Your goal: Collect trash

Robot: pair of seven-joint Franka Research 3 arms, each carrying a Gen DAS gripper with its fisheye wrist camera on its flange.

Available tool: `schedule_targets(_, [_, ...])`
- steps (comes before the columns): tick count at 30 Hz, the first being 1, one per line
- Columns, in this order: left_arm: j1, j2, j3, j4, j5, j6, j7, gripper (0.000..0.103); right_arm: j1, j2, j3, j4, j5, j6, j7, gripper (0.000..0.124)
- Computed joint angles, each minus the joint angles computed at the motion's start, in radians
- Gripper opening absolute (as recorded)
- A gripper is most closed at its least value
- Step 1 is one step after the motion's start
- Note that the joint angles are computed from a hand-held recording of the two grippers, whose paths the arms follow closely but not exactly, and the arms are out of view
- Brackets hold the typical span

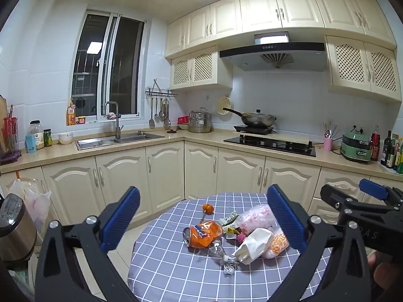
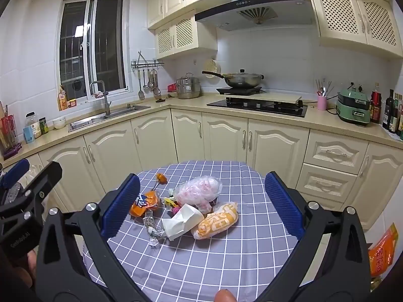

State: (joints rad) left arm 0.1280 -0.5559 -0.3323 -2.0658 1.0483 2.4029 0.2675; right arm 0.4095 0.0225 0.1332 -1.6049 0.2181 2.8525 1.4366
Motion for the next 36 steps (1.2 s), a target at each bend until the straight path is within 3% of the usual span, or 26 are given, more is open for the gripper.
schedule_targets(19, [0.027,-0.014,0.018,-0.038,0.010,0.069,-0.048,0.099,0.006,0.022,-0.002,0.032,-0.028,-0.004,0.023,0.097])
schedule_targets(36, [0.035,-0.010,0.019,-0.045,0.006,0.080,-0.047,0.099,0.011,0.046,-0.008,0.060,-0.074,-0.017,0.055,0.097])
